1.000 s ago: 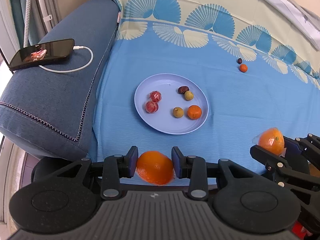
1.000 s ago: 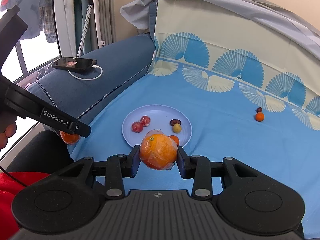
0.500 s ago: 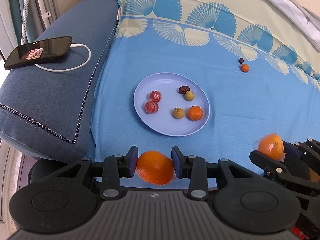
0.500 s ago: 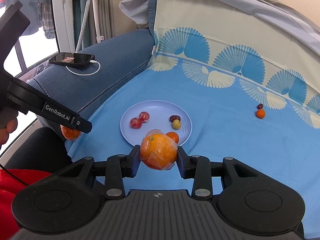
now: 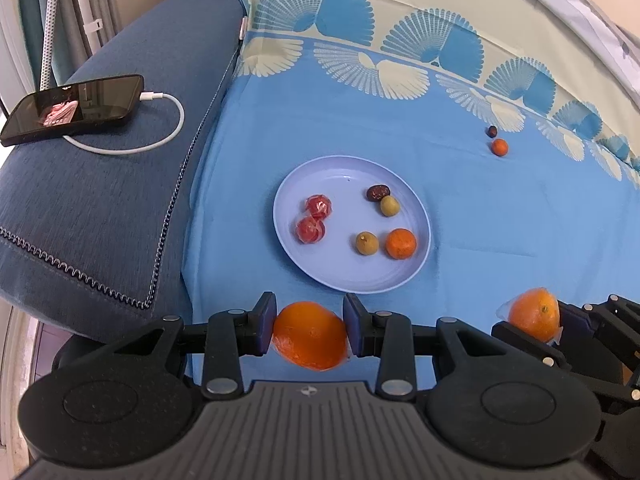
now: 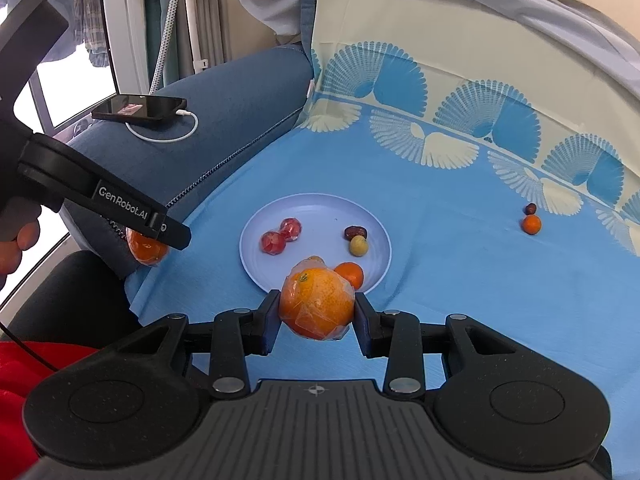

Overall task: Organize fruits
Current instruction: 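Carry both wrapped oranges back over the white plate, then lower both wrapped oranges onto the plate and open both tools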

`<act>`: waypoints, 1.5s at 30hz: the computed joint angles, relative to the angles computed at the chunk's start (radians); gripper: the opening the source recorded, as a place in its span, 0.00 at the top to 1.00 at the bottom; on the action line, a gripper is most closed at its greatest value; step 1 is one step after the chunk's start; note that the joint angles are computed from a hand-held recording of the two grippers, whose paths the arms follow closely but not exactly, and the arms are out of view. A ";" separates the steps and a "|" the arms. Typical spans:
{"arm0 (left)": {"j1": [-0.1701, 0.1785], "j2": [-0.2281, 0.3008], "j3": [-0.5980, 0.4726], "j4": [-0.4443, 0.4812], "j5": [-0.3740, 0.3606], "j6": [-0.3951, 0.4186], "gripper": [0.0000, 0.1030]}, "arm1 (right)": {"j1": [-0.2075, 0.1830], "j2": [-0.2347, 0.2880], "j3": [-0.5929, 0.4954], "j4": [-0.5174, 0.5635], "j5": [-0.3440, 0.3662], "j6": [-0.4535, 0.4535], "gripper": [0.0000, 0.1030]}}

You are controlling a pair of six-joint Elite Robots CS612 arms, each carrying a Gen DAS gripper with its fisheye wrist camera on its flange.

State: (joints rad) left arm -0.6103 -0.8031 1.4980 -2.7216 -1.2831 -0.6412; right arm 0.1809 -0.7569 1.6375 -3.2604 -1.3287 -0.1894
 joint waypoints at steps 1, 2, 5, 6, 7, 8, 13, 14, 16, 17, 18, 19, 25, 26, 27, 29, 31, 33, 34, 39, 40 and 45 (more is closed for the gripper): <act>0.002 0.003 -0.006 0.005 0.000 0.001 0.61 | 0.001 0.005 -0.009 0.005 0.002 0.000 0.62; 0.004 0.009 -0.015 0.011 -0.001 0.003 0.61 | 0.001 0.009 -0.016 0.011 0.002 0.001 0.62; 0.012 0.027 -0.044 0.026 -0.005 0.016 0.61 | 0.003 0.026 -0.045 0.029 0.006 0.001 0.62; 0.014 0.033 -0.054 0.030 -0.006 0.020 0.61 | 0.004 0.033 -0.056 0.035 0.004 0.001 0.62; 0.015 0.040 -0.066 0.037 -0.005 0.023 0.61 | 0.005 0.042 -0.071 0.047 0.005 0.000 0.62; 0.017 0.048 -0.079 0.045 -0.005 0.026 0.61 | 0.006 0.050 -0.084 0.056 0.005 0.001 0.62; 0.030 0.094 -0.150 0.084 -0.031 0.046 0.61 | 0.009 0.088 -0.149 0.112 0.004 -0.004 0.62; 0.033 0.106 -0.167 0.096 -0.038 0.050 0.61 | 0.009 0.095 -0.160 0.124 0.005 -0.005 0.62; 0.038 0.125 -0.196 0.119 -0.050 0.056 0.61 | 0.009 0.110 -0.186 0.150 0.002 -0.005 0.62; 0.042 0.136 -0.212 0.132 -0.058 0.060 0.61 | 0.009 0.117 -0.198 0.161 0.001 -0.005 0.62; 0.045 0.145 -0.226 0.140 -0.063 0.064 0.61 | 0.009 0.124 -0.210 0.171 0.001 -0.004 0.62; 0.047 0.155 -0.240 0.148 -0.065 0.070 0.61 | 0.008 0.132 -0.225 0.183 0.000 -0.004 0.62; 0.060 0.207 -0.318 0.196 -0.083 0.093 0.61 | 0.004 0.178 -0.308 0.242 0.007 -0.003 0.62; 0.062 0.216 -0.332 0.206 -0.087 0.095 0.61 | 0.004 0.187 -0.322 0.249 0.004 -0.014 0.62; 0.064 0.224 -0.344 0.215 -0.090 0.099 0.61 | 0.004 0.194 -0.334 0.257 0.003 -0.025 0.62; 0.067 0.240 -0.369 0.231 -0.093 0.108 0.61 | 0.006 0.210 -0.361 0.276 0.000 -0.051 0.62; 0.068 0.253 -0.389 0.244 -0.091 0.117 0.61 | 0.005 0.225 -0.384 0.292 0.001 -0.068 0.62; 0.071 0.266 -0.407 0.254 -0.091 0.121 0.61 | 0.005 0.236 -0.402 0.310 0.005 -0.071 0.61; 0.072 0.270 -0.413 0.258 -0.091 0.120 0.61 | 0.005 0.241 -0.410 0.318 0.006 -0.071 0.61; 0.075 0.290 -0.439 0.256 -0.085 0.130 0.57 | 0.007 0.267 -0.452 0.348 0.016 -0.082 0.61; 0.076 0.290 -0.439 0.247 -0.082 0.131 0.43 | 0.008 0.271 -0.463 0.359 0.019 -0.092 0.61; 0.063 0.254 -0.373 0.141 0.012 0.126 0.00 | 0.014 0.256 -0.440 0.313 -0.015 -0.099 0.18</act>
State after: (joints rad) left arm -0.5478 -0.5491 1.1252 -2.5809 -1.2710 -0.5153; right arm 0.1945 -0.5013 1.1970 -2.9473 -1.3439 -0.2884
